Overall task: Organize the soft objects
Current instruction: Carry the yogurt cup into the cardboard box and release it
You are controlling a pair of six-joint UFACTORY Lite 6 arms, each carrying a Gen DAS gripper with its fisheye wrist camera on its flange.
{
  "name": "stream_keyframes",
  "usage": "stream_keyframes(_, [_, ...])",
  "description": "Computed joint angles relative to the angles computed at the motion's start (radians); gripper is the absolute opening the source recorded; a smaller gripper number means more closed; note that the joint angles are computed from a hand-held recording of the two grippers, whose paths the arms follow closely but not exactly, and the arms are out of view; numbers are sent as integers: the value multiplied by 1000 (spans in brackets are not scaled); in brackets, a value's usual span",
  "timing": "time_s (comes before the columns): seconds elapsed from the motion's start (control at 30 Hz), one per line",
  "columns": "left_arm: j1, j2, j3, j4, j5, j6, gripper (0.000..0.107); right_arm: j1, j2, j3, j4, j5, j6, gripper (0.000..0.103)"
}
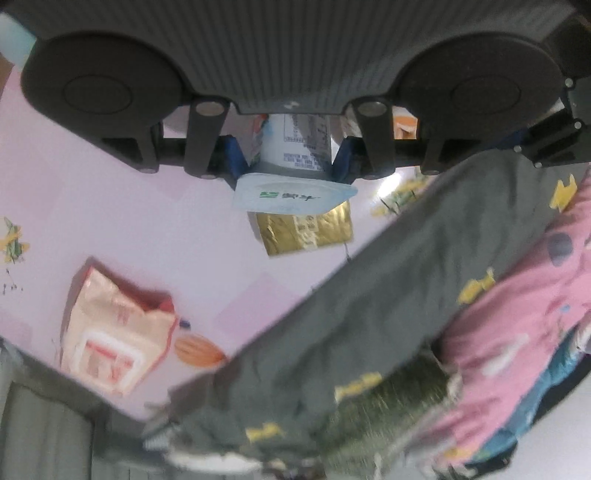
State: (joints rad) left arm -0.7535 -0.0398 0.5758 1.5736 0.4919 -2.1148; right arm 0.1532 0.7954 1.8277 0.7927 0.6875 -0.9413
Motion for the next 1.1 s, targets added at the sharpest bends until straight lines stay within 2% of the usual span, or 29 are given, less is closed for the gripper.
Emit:
stream_keyframes(0.13, [-17, -79, -21, 37, 7, -21, 46, 6, -4, -14, 12, -15, -2, 47])
stream_keyframes(0.27, [1, -138, -13, 146, -81, -94, 53, -14, -113, -158, 160, -19, -115, 47])
stream_keyframes(0.33, [11, -145, 10, 229, -134, -165, 54, -35, -205, -257, 242, -4, -190, 47])
stream_keyframes(0.43, [-13, -139, 49, 329, -158, -263, 54, -76, -351, -385, 326, 47, -266, 47])
stream_keyframes(0.63, [-131, -117, 117, 326, -157, -264, 54, -223, -656, -673, 430, 149, -360, 47])
stream_keyframes(0.7, [-175, -106, 131, 321, -153, -260, 58, -319, -765, -761, 434, 200, -375, 47])
stream_keyframes(0.87, [-274, -53, 173, 268, -121, -229, 57, -693, -970, -867, 358, 380, -395, 47])
stream_keyframes(0.97, [-295, -11, 199, 250, -132, -229, 57, -943, -997, -854, 282, 478, -428, 47])
stream_keyframes(1.1, [-309, 40, 232, 215, -133, -217, 57, -1165, -953, -845, 153, 486, -469, 47])
